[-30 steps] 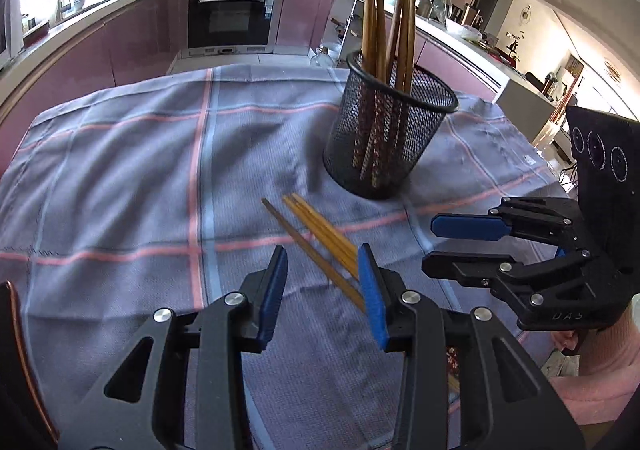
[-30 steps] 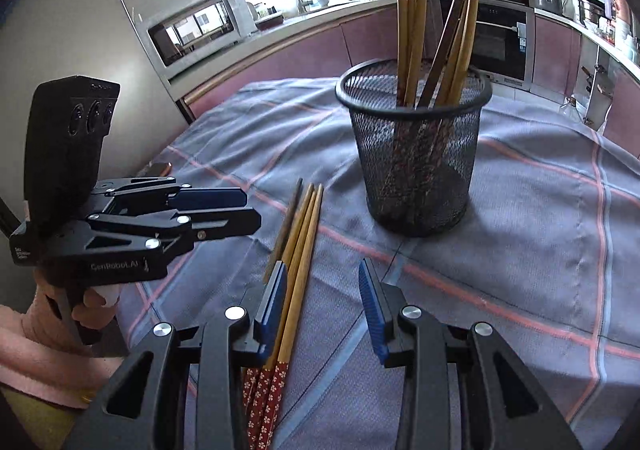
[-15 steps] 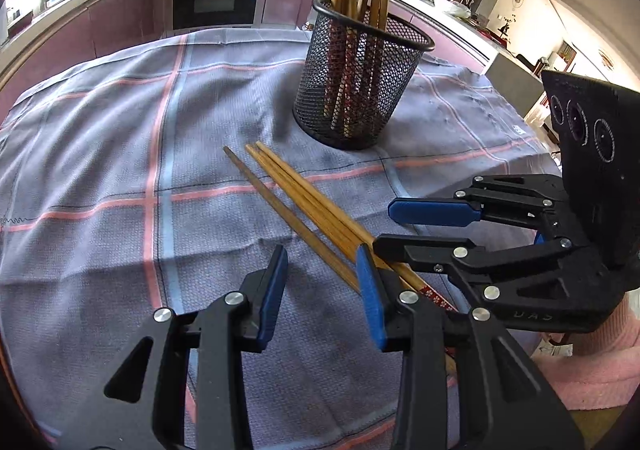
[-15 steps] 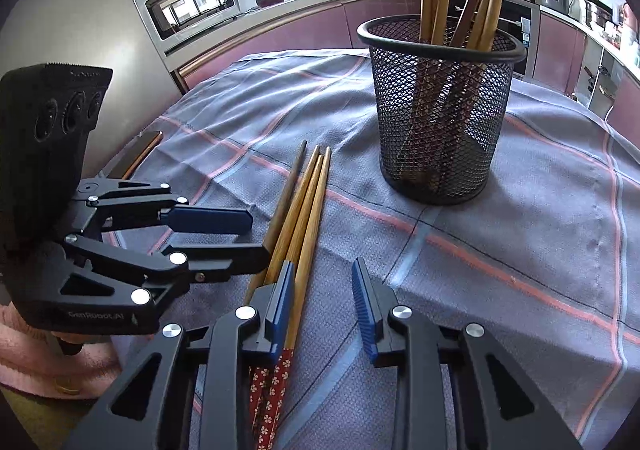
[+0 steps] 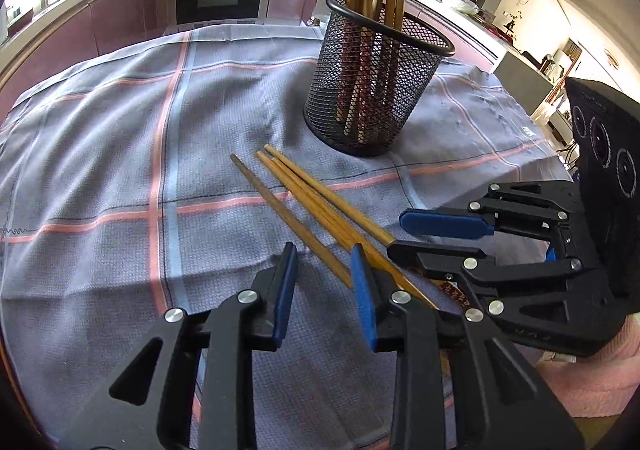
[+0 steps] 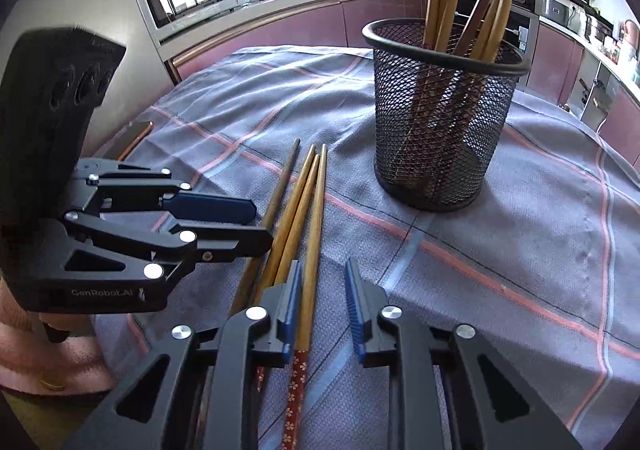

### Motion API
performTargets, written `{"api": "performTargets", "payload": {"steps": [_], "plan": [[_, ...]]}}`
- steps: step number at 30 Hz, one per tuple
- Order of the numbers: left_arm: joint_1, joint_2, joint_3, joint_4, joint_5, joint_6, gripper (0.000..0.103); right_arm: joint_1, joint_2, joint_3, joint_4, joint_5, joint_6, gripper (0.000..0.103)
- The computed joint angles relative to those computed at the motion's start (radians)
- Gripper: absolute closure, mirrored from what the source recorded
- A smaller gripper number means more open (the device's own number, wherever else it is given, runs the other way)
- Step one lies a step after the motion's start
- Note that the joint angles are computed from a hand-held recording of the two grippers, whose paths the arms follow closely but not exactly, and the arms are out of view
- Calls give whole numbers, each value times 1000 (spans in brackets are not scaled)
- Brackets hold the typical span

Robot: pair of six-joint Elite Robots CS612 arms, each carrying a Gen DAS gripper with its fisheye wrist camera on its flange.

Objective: Organize utensils
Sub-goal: 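Move both grippers back down over the remaining chopsticks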

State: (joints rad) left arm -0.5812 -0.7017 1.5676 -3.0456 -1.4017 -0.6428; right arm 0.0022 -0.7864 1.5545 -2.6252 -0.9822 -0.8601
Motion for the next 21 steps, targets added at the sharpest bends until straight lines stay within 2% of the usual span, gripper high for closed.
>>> {"api": "performTargets", "payload": {"steps": [3,8,10,11,16,21], "plan": [[4,2,-10,17,0,0,82,1,2,-1,-4,-1,3,85],[-2,-2,-8,31,22,19,87,3,5,-7,-7,-4,6,85],[-3,-7,-1,23,23,20,93,8,8,-8,-20,-11,8,85],[-3,-10,2,20,23,19,102,10,9,-7,-28,-16,8,85],[0,-14,9,43,24,-1,102,23,14,-9,-62,-34,-1,85],[6,-8,12,0,-14,-8,79,25,17,-12,-58,-29,4,85]]}}
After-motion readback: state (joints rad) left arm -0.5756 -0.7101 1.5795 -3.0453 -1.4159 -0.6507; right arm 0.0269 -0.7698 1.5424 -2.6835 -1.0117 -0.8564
